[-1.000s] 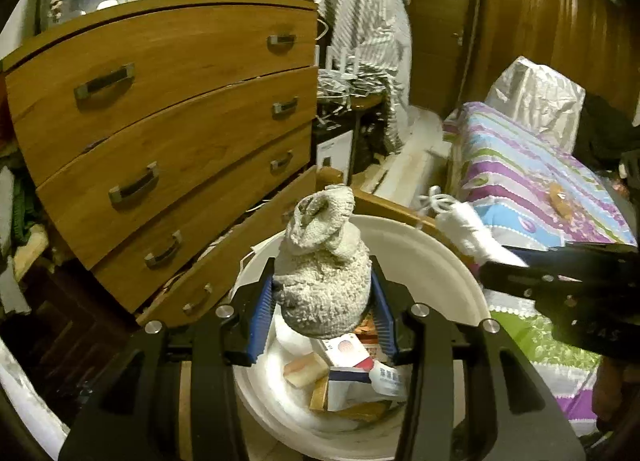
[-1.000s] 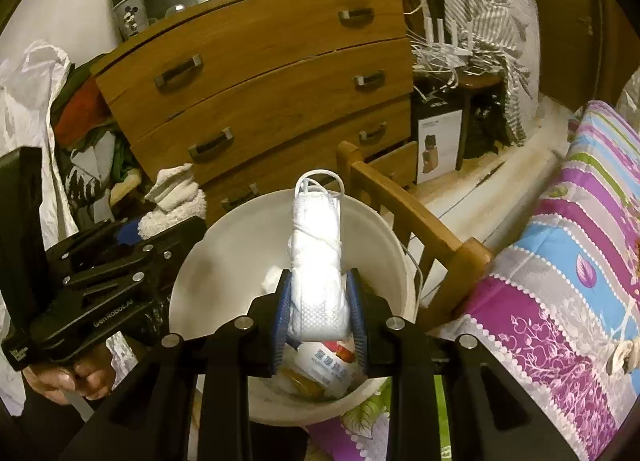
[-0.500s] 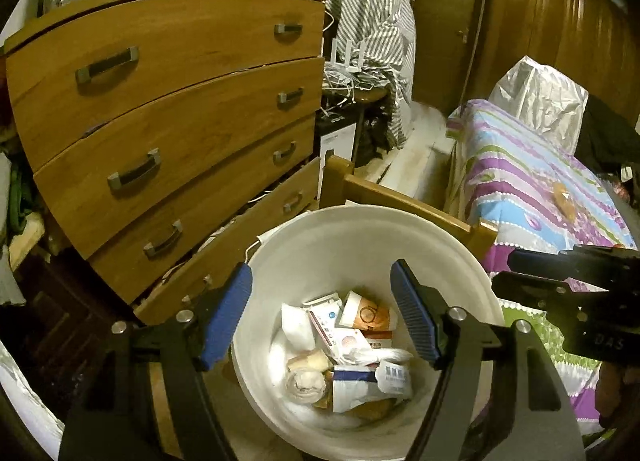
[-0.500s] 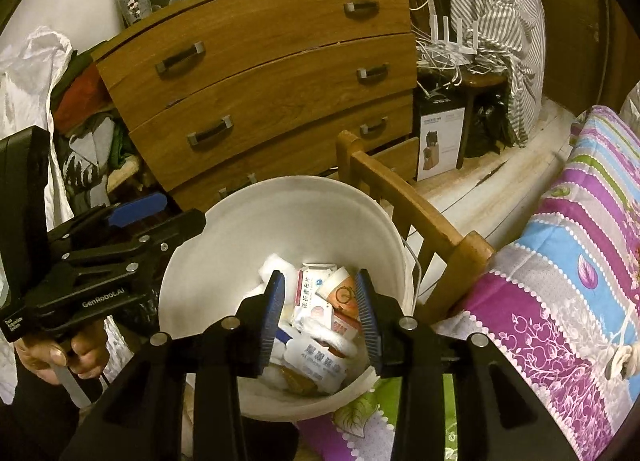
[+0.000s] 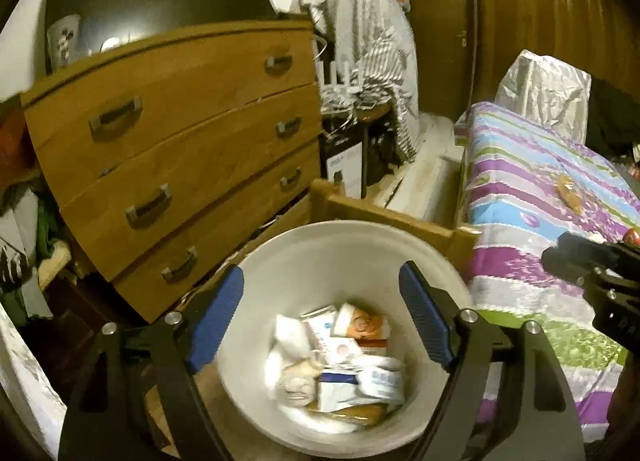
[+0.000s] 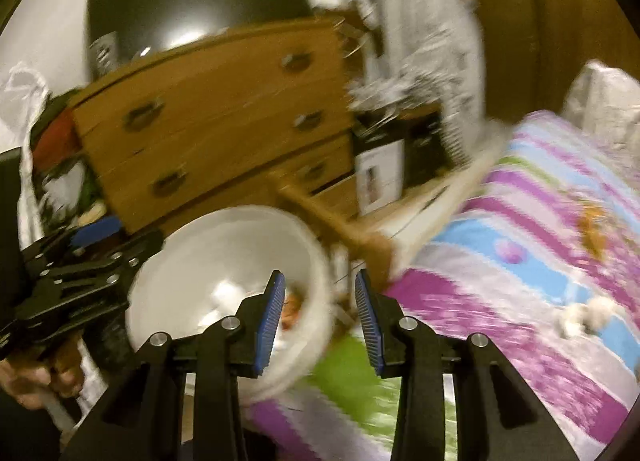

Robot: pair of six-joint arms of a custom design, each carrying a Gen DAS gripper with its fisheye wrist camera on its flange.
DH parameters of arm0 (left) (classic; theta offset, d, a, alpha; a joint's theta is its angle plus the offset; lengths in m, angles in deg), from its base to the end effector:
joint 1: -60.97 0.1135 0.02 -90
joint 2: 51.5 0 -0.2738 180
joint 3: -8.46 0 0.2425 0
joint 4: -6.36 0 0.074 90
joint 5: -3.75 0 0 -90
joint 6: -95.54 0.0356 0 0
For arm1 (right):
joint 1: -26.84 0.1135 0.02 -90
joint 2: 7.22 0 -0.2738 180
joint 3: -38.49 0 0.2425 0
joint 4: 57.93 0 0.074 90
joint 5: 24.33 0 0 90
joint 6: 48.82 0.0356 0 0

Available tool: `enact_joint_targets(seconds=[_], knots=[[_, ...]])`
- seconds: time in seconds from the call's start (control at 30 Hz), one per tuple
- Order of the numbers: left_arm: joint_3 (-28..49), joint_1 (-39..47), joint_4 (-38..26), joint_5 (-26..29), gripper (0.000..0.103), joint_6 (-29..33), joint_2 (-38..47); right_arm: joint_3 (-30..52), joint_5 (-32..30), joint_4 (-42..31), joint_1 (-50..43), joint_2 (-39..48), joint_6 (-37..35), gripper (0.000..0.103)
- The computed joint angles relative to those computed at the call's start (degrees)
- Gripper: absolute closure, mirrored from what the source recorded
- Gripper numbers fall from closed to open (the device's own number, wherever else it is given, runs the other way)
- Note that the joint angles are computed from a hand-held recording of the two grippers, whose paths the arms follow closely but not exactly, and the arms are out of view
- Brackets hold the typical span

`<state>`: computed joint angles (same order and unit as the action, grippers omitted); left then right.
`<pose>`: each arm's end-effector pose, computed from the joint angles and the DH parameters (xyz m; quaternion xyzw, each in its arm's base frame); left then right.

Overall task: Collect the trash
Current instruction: 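Move both open tools back over the bed, then grasp the white fluffy cloth with the left tool while the right grasps the tan sponge block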

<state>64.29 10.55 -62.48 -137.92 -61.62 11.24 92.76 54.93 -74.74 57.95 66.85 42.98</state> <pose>0.1228 -0.1047 0.2346 -0.1835 0.8757 0.1286 0.4277 0.2196 0.1403 0.2297 -0.2657 0.8499 0.2069 0.4053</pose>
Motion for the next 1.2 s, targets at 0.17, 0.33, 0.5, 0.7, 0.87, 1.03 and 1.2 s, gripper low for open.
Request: enact_joint_targets(seconds=[0.17, 0.33, 0.5, 0.7, 0.87, 1.03, 1.2], knots=[[8.8, -8.7, 2.9, -2.6, 0.025, -1.1, 14.0, -10.5, -1.5, 3.6, -13.0, -11.7, -4.4, 0.059], [17.4, -11.5, 10.4, -1.3, 0.023, 6.2, 26.0, -15.7, -14.4, 5.4, -38.6, -15.1, -13.5, 0.051], [24.6, -11.6, 20.6, 2.3, 0.023, 15.4, 36.3, -10.7, -28.0, 4.8, -63.4, -1.4, -25.0, 0.042], [33.6, -9.3, 30.9, 9.6, 0.023, 27.1, 47.7, 6.6, -32.1, -1.3, -77.9, 22.5, -34.9, 0.036], [46.9, -5.1, 33.0, 18.7, 0.023, 36.0, 59.7, 27.4, -30.4, -15.1, -78.1, 40.4, -43.3, 0.018], [64.5, -0.8, 29.6, 25.1, 0.023, 41.6, 72.4, 46.8, -28.5, -27.5, -74.0, 54.5, -44.9, 0.016], [82.1, 2.6, 23.5, 28.5, 0.023, 44.0, 83.7, 57.8, -26.4, -32.5, -70.6, 62.8, -47.9, 0.016]])
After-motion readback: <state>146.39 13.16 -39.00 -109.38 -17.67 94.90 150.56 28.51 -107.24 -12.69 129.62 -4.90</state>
